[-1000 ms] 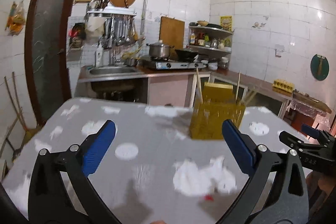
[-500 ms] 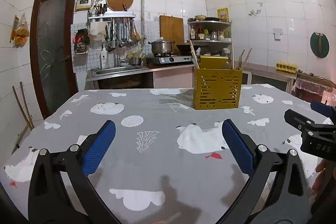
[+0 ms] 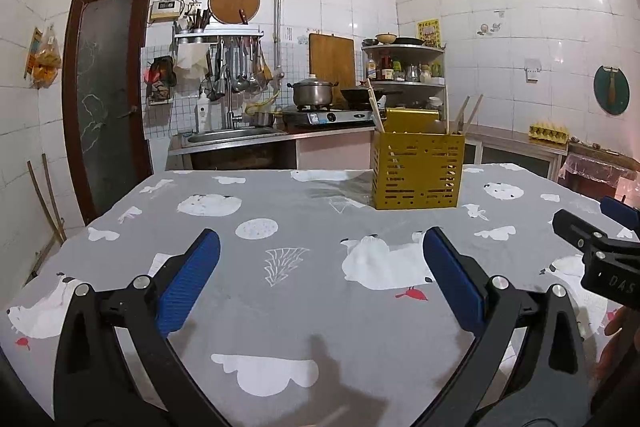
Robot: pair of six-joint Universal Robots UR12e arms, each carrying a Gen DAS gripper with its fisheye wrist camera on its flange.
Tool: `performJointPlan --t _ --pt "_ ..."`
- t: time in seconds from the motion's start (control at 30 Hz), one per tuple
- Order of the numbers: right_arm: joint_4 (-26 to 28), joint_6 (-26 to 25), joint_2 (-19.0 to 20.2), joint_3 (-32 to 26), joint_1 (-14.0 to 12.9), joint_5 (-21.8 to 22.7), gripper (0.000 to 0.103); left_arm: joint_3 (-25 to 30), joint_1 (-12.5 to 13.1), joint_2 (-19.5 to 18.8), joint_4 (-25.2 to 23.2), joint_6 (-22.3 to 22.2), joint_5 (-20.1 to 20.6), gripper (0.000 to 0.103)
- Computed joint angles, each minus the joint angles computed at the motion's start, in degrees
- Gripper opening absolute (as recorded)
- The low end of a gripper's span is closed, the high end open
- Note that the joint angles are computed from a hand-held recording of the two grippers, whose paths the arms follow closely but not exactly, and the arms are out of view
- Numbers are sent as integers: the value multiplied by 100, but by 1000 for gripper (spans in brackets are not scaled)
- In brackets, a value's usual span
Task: Organize utensils
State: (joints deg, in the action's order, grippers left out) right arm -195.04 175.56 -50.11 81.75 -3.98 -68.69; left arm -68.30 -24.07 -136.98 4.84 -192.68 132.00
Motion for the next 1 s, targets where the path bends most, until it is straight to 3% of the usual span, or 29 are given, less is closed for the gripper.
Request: performJointPlan --t 0.37,1.0 --pt "-100 19 -7 35 15 -64 99 0 -9 15 -129 -87 29 98" --pt "-88 -12 -19 40 12 -68 99 -33 -13 7 54 13 57 98"
